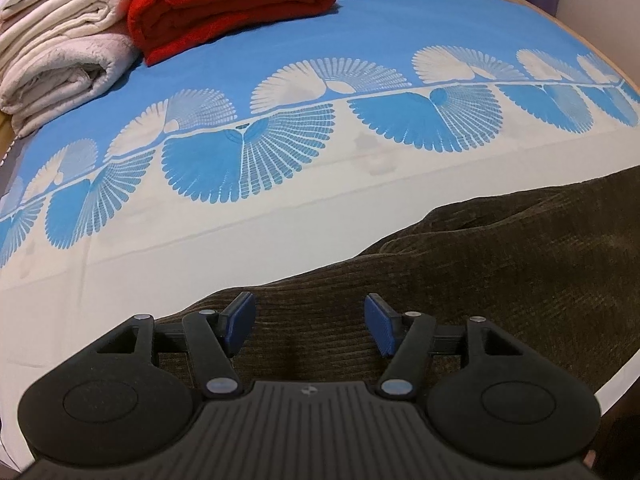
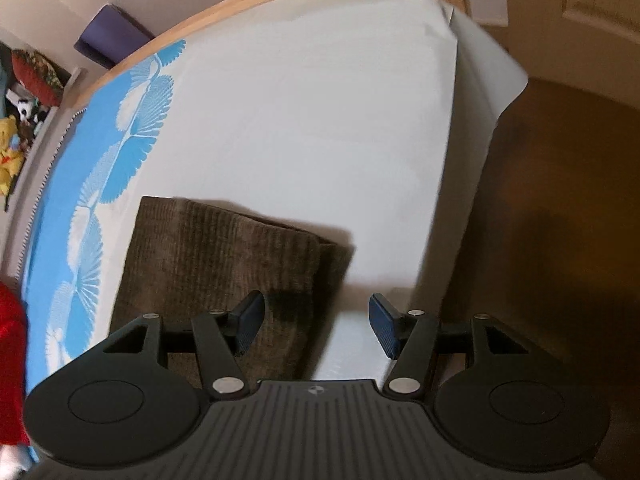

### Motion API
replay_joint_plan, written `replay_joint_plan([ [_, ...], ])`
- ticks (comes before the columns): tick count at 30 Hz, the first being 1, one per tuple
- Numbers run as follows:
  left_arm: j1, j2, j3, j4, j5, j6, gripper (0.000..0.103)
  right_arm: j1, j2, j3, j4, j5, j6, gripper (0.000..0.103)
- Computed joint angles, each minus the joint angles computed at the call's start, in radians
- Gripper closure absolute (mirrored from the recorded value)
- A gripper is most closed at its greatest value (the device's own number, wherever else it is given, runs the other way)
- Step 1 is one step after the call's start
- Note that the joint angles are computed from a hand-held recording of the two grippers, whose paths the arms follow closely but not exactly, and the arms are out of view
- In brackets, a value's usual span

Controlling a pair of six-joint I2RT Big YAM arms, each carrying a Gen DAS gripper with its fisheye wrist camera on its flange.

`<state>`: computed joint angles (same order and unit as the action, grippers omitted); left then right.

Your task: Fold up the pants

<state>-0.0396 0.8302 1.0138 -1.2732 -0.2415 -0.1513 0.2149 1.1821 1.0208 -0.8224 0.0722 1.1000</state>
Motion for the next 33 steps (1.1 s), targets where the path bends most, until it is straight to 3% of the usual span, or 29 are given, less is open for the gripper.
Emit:
replay_joint_plan([
  [6, 0.014, -0.009, -0.006, -0.001, -0.001, 0.014, 0.037, 0.019, 0.044, 0.017, 0.044, 0.042, -0.010, 0.046],
  [10, 0.041, -0.017, -0.005, -0.002, 0.008, 0.028, 0.037, 0.043, 0.072, 0.044, 0.017, 0.099, -0.025, 0.078],
  [13, 0.071, -0.027, 0.001, 0.000, 0.022, 0.033, 0.037, 0.067, 0.060, 0.057, 0.017, 0.157, 0.004, 0.084],
  [16, 0.104, -0.039, 0.007, 0.003, 0.041, 0.044, 0.037, 0.159, 0.055, 0.117, 0.005, 0.305, -0.028, 0.086],
  [18, 0.126, -0.048, 0.009, 0.004, 0.051, 0.055, 0.037, 0.263, 0.053, 0.173, 0.034, 0.435, -0.136, 0.086],
  [20, 0.151, -0.059, 0.011, 0.005, 0.067, 0.067, 0.037, 0.409, 0.063, 0.229, 0.100, 0.580, -0.325, 0.086],
  [23, 0.181, -0.075, 0.010, 0.002, 0.085, 0.080, 0.037, 0.660, 0.092, 0.264, 0.313, 0.699, -0.684, 0.086],
  [25, 0.207, -0.089, 0.007, -0.003, 0.101, 0.092, 0.037, 0.800, 0.130, 0.275, 0.422, 0.689, -0.862, 0.086],
  [27, 0.241, -0.103, 0.002, -0.011, 0.122, 0.112, 0.037, 0.912, 0.195, 0.310, 0.432, 0.624, -0.971, 0.084],
  [29, 0.273, -0.113, -0.001, -0.019, 0.141, 0.132, 0.037, 0.990, 0.279, 0.369, 0.329, 0.456, -1.048, 0.077],
  [30, 0.298, -0.120, -0.004, -0.025, 0.155, 0.147, 0.037, 1.015, 0.321, 0.399, 0.250, 0.343, -1.059, 0.070],
  [32, 0.335, -0.131, -0.007, -0.035, 0.175, 0.166, 0.037, 1.044, 0.395, 0.466, 0.069, 0.099, -1.119, 0.068],
  [33, 0.359, -0.137, -0.008, -0.039, 0.189, 0.179, 0.037, 1.064, 0.412, 0.473, 0.031, 0.058, -1.168, 0.068],
])
